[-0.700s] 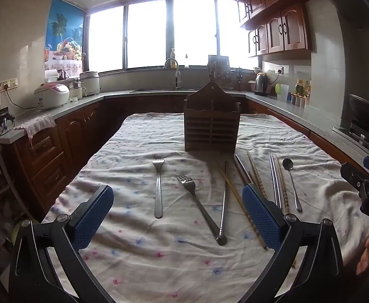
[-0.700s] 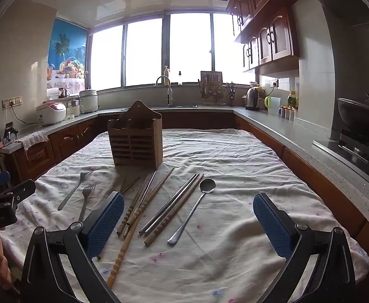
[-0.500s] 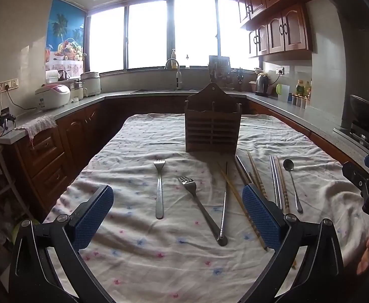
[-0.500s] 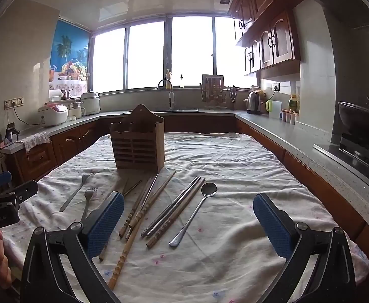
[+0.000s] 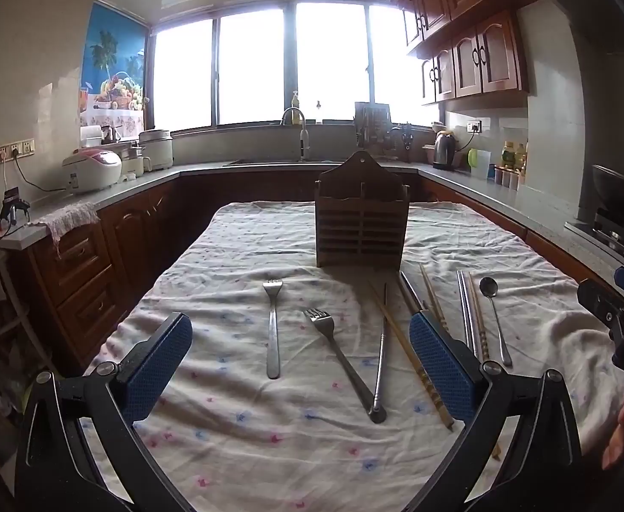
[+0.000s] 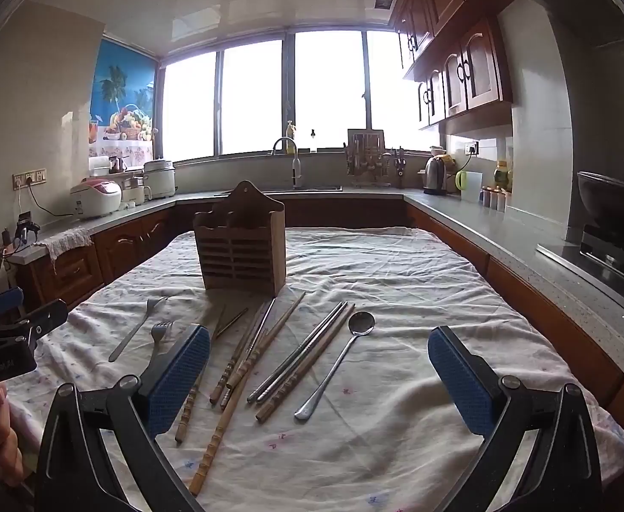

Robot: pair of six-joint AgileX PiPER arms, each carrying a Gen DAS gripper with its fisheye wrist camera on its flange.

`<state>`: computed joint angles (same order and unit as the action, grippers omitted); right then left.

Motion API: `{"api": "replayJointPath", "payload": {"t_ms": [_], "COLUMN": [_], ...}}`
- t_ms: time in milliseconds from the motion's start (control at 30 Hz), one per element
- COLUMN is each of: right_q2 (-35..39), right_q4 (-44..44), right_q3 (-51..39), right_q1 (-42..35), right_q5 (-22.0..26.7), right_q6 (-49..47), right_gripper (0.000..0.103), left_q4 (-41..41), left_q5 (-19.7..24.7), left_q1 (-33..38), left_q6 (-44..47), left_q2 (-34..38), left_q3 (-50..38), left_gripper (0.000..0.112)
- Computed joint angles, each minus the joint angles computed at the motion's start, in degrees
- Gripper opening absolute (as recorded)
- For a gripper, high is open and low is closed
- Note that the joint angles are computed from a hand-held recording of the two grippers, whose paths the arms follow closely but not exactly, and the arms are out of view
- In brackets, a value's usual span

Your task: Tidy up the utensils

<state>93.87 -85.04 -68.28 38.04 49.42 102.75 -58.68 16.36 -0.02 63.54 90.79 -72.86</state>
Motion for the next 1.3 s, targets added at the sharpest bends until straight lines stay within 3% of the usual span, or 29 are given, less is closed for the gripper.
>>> {"api": "replayJointPath", "payload": {"t_ms": [500,1300], "right_q2": [-0.2,-0.8], "right_q4": [-0.9,-1.5], "right_q3": [0.4,0.8], "right_q1": [-0.2,-0.3], "right_q5": [-1.0,-1.5], "right_q6": [1.0,2.0], "right_gripper": [0.103,0.103], "left_q4": [2.6,-4.5], "left_q5": [-1.2,0.1], "left_q1": [-1.5,-0.3], "left_q6": [-3.2,4.1], "left_q2": [0.5,0.4], "left_q3": [-0.8,0.1], "left_gripper": [0.103,0.103]}}
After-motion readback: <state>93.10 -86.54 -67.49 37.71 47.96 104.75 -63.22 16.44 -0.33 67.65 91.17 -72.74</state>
